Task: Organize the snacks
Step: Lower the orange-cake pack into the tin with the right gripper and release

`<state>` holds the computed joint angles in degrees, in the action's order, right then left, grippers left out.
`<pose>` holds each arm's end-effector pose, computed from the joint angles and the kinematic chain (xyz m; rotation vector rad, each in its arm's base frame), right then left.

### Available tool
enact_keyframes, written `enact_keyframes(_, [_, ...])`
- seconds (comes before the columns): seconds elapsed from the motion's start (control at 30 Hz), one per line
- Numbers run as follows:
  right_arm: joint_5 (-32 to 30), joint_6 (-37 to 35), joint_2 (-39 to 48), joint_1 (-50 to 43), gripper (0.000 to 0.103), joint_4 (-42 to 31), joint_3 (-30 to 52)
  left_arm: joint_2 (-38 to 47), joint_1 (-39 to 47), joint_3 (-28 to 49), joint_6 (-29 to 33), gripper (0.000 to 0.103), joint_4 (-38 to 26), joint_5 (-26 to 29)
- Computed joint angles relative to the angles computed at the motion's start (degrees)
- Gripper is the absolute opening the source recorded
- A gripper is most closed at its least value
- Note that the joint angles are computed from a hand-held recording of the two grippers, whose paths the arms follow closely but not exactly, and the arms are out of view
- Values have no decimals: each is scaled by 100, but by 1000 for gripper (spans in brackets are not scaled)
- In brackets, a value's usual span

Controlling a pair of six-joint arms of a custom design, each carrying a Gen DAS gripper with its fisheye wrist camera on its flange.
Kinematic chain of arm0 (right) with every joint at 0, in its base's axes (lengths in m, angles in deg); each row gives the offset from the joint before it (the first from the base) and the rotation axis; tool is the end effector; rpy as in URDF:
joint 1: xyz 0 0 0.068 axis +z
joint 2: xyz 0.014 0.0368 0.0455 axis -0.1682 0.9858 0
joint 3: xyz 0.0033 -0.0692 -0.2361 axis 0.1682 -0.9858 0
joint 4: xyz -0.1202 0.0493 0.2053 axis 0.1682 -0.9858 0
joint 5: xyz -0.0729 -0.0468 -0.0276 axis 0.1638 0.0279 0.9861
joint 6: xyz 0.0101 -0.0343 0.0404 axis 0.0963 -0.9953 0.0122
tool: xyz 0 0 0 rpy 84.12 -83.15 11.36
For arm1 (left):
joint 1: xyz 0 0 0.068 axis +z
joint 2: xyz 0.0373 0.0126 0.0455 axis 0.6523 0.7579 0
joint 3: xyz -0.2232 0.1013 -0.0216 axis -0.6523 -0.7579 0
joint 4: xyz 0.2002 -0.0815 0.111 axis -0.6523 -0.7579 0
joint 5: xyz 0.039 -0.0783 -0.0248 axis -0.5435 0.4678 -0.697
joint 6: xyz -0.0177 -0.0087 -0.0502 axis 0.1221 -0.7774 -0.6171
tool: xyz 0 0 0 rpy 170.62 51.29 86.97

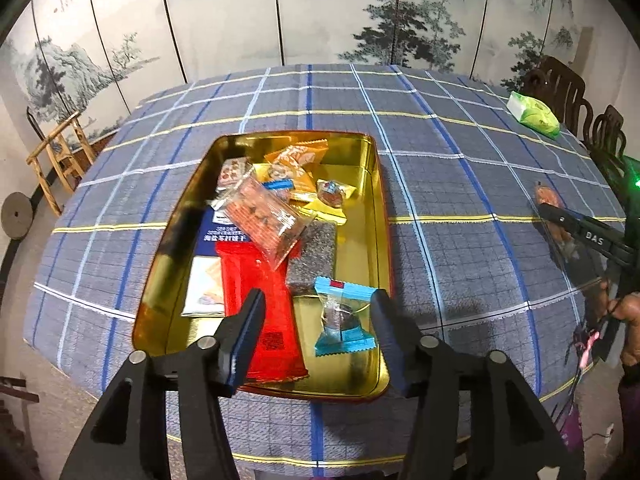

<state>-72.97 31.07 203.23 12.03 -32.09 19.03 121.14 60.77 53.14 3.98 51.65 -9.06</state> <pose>0.2736 0.1005 0.0362 0.3541 2.3288 0.2105 0.3360 0.1087 0.0829 0.5378 2.4824 -0.1103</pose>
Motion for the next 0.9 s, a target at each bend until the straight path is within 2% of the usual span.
enact_keyframes(0.2, [9,155,-379,505,40,-258,124,-152,65,-208,20,58,189,5])
enact_keyframes(0.37, [21,102,-533,895,40,-660,598,-183,219,-214,13,62,240,34])
enact_keyframes(0.57, [4,-89,-340,1277,40,-1239,1532,-161,479,-168,-76,74,408,0])
enact_keyframes(0.9, [-436,-256,781,1617,40,-2114,3659,36,805,131,-120,77,430,-28])
